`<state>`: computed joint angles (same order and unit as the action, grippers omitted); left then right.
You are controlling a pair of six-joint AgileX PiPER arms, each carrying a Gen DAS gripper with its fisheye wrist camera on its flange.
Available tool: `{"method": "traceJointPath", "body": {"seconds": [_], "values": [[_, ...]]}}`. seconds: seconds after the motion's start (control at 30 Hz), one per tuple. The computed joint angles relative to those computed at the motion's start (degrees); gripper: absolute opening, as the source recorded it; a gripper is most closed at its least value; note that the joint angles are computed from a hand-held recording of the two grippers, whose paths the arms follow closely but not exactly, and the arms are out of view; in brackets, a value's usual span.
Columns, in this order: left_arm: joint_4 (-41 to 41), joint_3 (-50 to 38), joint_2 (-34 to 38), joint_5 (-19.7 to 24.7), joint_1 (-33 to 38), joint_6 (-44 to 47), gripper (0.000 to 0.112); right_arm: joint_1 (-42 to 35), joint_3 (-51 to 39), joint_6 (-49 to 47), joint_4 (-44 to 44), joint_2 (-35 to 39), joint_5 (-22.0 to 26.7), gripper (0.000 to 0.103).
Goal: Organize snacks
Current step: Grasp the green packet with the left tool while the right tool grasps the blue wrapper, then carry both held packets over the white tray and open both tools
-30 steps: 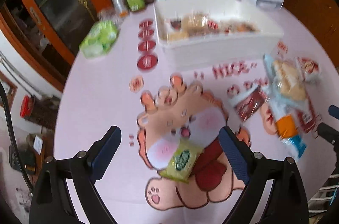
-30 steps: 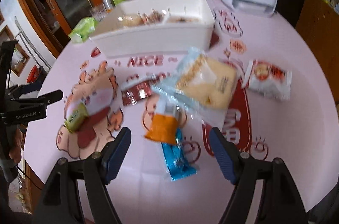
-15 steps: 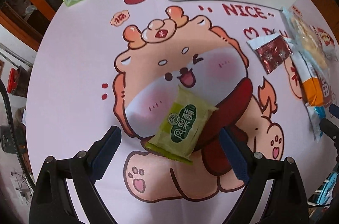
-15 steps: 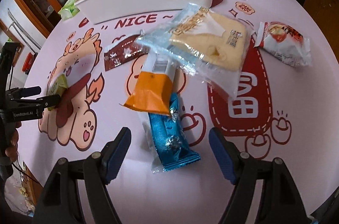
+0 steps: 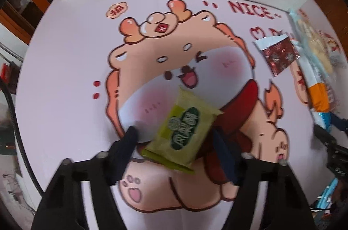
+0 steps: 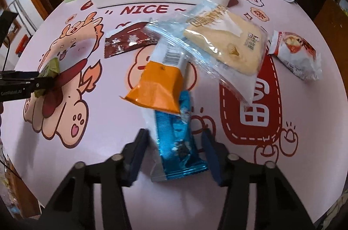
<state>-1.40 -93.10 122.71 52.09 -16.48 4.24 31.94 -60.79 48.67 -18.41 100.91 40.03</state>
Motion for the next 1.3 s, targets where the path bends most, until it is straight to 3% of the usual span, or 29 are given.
{"method": "traceJointPath", "body": {"seconds": [0.07, 0.2, 0.37, 0.6, 0.83, 1.07, 1.3], "values": [[-0.32, 0.36, -0.31, -0.52, -0.33, 0.39, 0.048, 0.00, -0.47, -0.67, 0.54, 0.06, 0.61, 0.040], [1.48, 0.71, -0.56, -1.09, -1.55, -1.75, 0.043, -0.04, -0.87, -1.90, 1.72, 0.02, 0.87, 0.031], [2.51, 0.92, -0.95, -0.56, -2.93, -5.55, 0.039, -0.75, 0.35, -5.60, 6.95, -1.58, -0.45, 0.030], [1.32, 4.86, -5.96, -0.45, -4.81, -6.99, 0.039, 1.64, 2.08, -7.29, 8.67, -6.23, -0.09, 0.030], [2.41, 4.30, -12.91, 2.84, -8.90, -9.87, 0.039, 4.11, 2.41, -4.96, 5.35, -11.78, -0.23, 0.030], [4.53, -0.63, -17.94, 6.61, -11.80, -11.17, 0.039, 3.14, -0.02, -5.97, 2.54, -16.13, -0.01, 0.030], [7.29, -11.49, -16.71, 10.48, -13.43, -10.63, 0.039, -0.42, -9.16, -11.25, 1.53, -15.45, 2.33, 0.030]]}}
